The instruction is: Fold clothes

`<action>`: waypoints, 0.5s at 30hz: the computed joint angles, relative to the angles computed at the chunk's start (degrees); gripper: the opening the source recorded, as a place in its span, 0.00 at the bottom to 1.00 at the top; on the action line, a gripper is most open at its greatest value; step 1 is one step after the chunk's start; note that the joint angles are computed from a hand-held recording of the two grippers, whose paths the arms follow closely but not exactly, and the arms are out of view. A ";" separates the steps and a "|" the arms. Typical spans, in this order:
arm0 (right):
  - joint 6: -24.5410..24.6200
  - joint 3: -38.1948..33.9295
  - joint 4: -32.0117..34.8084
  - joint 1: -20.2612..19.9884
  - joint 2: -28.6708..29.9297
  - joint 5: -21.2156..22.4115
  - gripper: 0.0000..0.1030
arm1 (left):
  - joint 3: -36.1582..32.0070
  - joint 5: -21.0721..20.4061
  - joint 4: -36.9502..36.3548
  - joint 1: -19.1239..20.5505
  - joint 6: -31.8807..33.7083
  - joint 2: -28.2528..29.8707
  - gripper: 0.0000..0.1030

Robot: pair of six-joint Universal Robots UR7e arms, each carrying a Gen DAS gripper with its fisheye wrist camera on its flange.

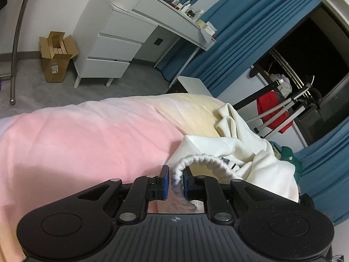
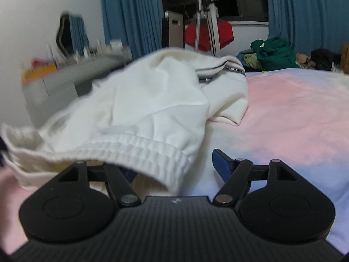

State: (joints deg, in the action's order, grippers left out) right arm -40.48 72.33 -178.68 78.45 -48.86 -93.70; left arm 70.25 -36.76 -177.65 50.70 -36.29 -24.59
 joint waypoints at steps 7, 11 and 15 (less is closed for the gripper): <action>-3.08 -2.45 1.99 2.33 0.96 -6.40 0.15 | -1.56 -1.66 -1.18 -0.18 3.86 1.33 0.17; -7.68 5.21 -3.35 2.55 -5.69 -3.64 0.15 | -0.86 -5.38 -2.76 -0.40 6.35 1.16 0.18; -12.76 13.28 -8.74 3.07 -12.47 -3.78 0.15 | 1.03 -9.43 -3.12 -1.04 7.54 0.53 0.21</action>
